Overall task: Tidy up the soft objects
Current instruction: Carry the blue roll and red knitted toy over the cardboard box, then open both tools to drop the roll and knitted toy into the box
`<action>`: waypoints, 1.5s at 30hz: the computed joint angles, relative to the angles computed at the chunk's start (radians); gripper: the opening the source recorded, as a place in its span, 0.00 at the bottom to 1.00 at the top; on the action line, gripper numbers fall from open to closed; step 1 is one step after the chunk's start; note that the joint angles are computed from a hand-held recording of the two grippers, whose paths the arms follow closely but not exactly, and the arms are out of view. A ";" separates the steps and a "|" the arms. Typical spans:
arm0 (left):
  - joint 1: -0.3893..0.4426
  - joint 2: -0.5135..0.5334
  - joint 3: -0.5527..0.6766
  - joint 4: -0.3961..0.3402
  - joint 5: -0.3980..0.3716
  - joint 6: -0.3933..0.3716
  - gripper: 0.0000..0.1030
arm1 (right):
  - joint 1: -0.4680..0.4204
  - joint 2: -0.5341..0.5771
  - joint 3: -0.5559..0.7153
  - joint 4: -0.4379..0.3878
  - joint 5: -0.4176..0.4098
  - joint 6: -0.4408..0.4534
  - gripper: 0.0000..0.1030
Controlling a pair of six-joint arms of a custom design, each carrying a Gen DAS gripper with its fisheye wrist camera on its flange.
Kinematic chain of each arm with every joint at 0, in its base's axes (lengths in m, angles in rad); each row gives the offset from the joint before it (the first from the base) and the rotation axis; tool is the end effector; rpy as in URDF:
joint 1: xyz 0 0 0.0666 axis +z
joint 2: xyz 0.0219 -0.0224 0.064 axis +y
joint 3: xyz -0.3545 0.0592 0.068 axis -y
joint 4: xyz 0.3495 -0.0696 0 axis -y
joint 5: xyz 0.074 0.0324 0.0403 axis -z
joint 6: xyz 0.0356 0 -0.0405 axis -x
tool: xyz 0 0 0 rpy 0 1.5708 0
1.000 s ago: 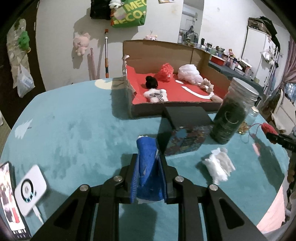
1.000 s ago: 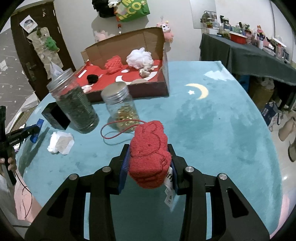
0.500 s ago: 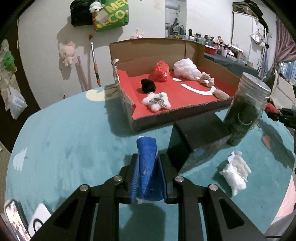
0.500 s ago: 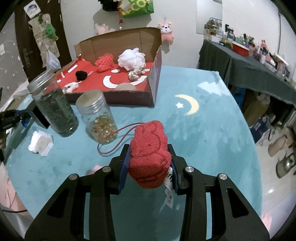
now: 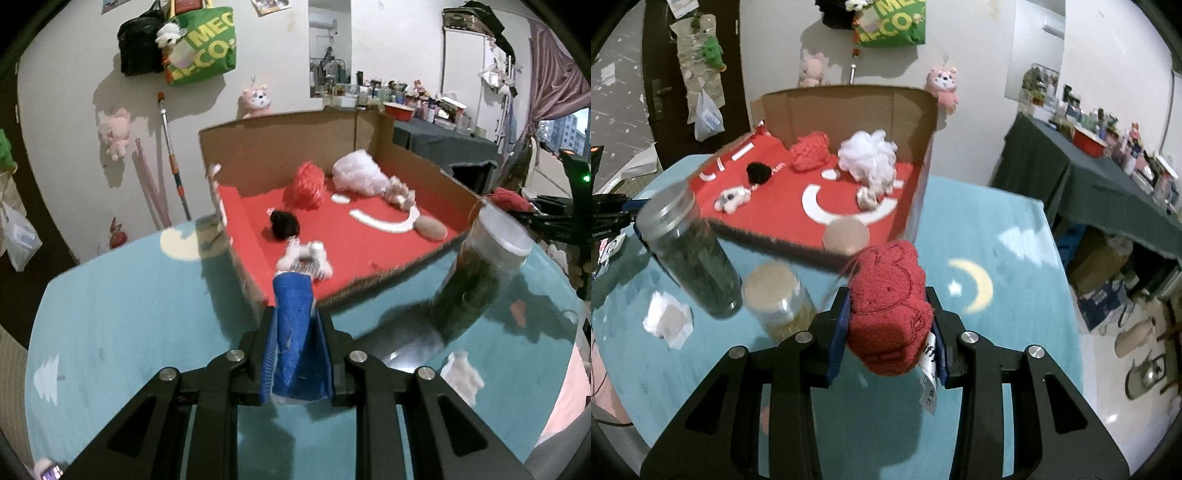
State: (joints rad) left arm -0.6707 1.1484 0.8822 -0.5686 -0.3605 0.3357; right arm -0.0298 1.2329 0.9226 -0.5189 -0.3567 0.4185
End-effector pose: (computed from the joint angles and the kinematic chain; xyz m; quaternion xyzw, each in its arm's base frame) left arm 0.2799 -0.2066 0.3102 0.0894 0.9158 -0.0241 0.3907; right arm 0.3739 0.0009 0.3016 -0.2402 0.8876 0.0819 0.3844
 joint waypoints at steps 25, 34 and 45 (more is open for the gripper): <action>0.098 0.526 0.587 -0.221 0.341 -0.056 0.21 | 0.220 0.517 0.668 -0.394 -0.033 -0.157 0.35; 0.122 0.680 0.754 -0.350 0.309 -0.098 0.21 | 0.266 0.682 0.865 -0.552 0.044 -0.140 0.35; 0.149 0.751 0.830 -0.396 0.272 -0.112 0.21 | 0.303 0.762 0.950 -0.592 0.114 -0.129 0.35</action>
